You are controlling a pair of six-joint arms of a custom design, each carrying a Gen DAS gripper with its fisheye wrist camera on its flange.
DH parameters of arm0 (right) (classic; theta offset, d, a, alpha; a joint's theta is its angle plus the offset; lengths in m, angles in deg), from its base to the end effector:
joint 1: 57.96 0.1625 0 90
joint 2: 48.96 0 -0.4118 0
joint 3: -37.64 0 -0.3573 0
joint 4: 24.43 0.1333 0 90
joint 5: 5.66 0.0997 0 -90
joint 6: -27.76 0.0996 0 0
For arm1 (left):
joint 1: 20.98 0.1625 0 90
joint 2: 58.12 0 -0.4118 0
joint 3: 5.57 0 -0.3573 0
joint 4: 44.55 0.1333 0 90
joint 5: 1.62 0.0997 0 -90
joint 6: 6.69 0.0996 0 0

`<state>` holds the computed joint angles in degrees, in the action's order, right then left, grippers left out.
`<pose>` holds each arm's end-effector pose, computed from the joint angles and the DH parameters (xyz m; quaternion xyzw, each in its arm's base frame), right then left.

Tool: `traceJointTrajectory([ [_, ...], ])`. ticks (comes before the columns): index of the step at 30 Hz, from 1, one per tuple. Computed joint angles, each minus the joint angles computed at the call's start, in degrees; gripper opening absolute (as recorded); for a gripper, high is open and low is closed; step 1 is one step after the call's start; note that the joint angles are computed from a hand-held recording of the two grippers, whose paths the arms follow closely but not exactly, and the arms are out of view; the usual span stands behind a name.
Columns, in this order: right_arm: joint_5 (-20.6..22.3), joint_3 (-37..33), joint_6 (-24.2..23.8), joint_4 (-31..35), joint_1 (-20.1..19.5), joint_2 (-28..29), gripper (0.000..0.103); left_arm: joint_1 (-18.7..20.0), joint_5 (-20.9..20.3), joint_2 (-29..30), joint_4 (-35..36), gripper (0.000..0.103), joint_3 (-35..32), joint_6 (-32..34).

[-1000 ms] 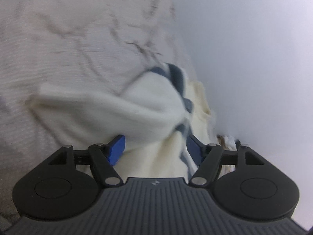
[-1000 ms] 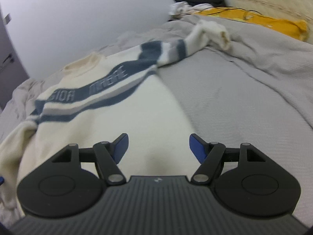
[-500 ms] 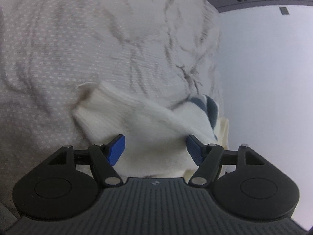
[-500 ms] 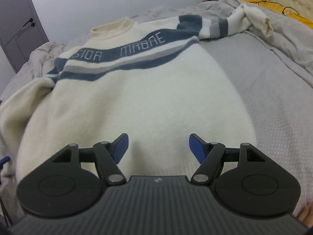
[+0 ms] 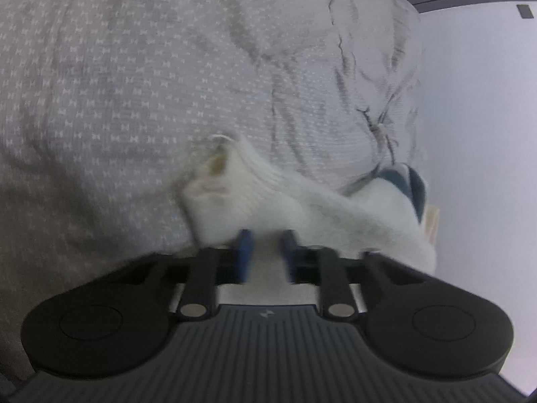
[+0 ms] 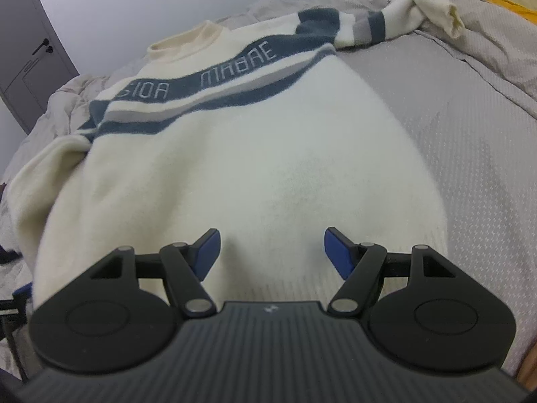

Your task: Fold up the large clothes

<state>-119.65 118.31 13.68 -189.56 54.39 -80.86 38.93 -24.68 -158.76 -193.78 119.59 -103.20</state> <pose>0.3577 -0.6258 0.0741 0.2527 -0.9195 0.2370 0.1857 0.0175 -0.4184 0.4436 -0.5737 0.5761 -0.5821 0.0142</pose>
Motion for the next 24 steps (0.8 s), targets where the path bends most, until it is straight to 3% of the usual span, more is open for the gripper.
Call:
traceJointTrajectory([
  [3, 0.08, -0.05, 0.1, 0.11, -0.12, 0.0, 0.071, 0.04, 1.16, 0.54, 1.87, 0.004, -1.0, 1.35],
  [5, 0.15, -0.04, 0.15, 0.17, -0.2, -0.06, 0.07, -0.96, 3.21, 0.86, -0.53, 0.003, -0.77, 5.05],
  [11, 1.11, 0.62, 1.23, 0.1, -0.5, -0.8, 0.071, -5.34, 8.59, 3.21, -20.17, 0.003, -0.15, 28.72],
  [13, 1.54, 0.5, 1.74, 0.36, -0.66, -0.94, 0.071, -6.02, 7.84, 3.78, -24.13, 0.003, -1.14, 36.61],
  [16, 1.93, 0.38, 2.34, 0.74, -0.83, -1.07, 0.071, -6.41, 2.44, 1.77, -19.75, 0.003, -3.07, 43.25],
  [18, 2.12, 0.27, 2.73, 1.0, -0.82, -1.01, 0.071, -6.49, 1.27, 0.18, -11.37, 0.004, -5.43, 44.21],
  [21, 2.6, -0.07, 2.54, 1.3, -0.91, -0.82, 0.071, -4.67, -3.71, -1.67, 2.78, 0.007, -10.79, 47.81],
  [24, 3.39, -0.68, 2.75, 2.03, -1.22, -0.6, 0.073, -2.61, -6.91, -3.56, 15.18, 0.015, -15.32, 49.22],
])
